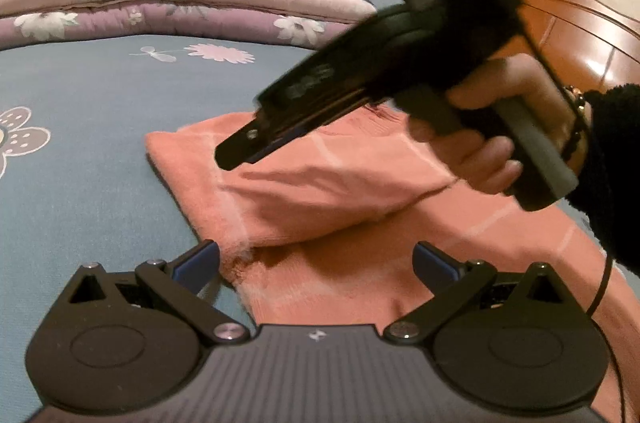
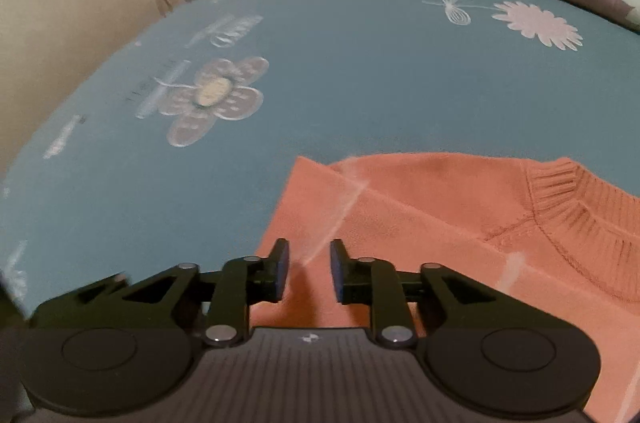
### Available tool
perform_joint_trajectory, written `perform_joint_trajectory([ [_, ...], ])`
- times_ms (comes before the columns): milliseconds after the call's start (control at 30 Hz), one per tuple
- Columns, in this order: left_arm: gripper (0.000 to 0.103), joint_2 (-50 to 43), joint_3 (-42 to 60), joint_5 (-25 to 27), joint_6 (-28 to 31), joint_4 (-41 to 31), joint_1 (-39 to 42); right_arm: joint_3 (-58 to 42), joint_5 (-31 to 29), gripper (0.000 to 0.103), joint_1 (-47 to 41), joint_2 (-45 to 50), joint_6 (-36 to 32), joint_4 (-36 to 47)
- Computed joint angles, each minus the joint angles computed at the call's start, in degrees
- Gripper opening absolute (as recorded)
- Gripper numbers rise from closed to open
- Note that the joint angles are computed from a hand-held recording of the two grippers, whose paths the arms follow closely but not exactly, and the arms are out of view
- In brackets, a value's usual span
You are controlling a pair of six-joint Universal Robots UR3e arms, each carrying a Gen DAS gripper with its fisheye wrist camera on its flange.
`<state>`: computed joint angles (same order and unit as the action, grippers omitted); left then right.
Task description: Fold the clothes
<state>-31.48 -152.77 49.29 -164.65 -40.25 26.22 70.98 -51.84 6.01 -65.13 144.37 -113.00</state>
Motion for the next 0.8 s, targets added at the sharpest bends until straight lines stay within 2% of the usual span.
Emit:
perform_joint_trajectory([
  [67, 0.102, 5.6, 1.0, -3.8, 3.5, -8.7, 3.7, 1.7, 2.0, 0.029, -2.3, -1.7, -2.1, 4.8],
  [133, 0.102, 7.2, 1.2, -5.2, 4.1, -10.5, 4.5, 2.6, 3.3, 0.029, -4.5, -2.5, -4.1, 9.8],
  [267, 0.102, -1.1, 0.2, -0.8, 0.2, 1.5, -1.3, 6.4, 3.4, 0.026, -8.1, -3.6, -3.5, 11.1],
  [333, 0.102, -5.8, 0.2, 3.0, -1.7, 7.8, -5.0, 9.5, 6.0, 0.032, -11.1, -6.0, -3.8, 10.9],
  [400, 0.102, -8.0, -0.1, 4.4, -2.8, 11.4, -6.6, 11.5, 9.9, 0.037, -14.0, -7.6, -5.0, 12.8],
  [467, 0.102, -8.8, -0.2, 3.7, -3.3, 12.1, -6.5, 10.3, 12.4, 0.037, -15.7, -6.3, -5.6, 17.5],
  [600, 0.102, -11.6, 0.0, 5.1, -3.7, 14.7, -8.1, 13.4, 10.0, 0.036, -17.0, -5.7, -4.6, 15.1],
  [667, 0.102, -11.4, 0.0, 5.4, -3.7, 14.7, -8.2, 14.8, 12.2, 0.036, -20.6, -6.2, -5.9, 17.1],
  [800, 0.102, -9.4, -0.1, 4.0, -3.4, 12.1, -6.8, 17.2, 13.0, 0.036, -28.8, -8.1, -5.2, 18.1],
])
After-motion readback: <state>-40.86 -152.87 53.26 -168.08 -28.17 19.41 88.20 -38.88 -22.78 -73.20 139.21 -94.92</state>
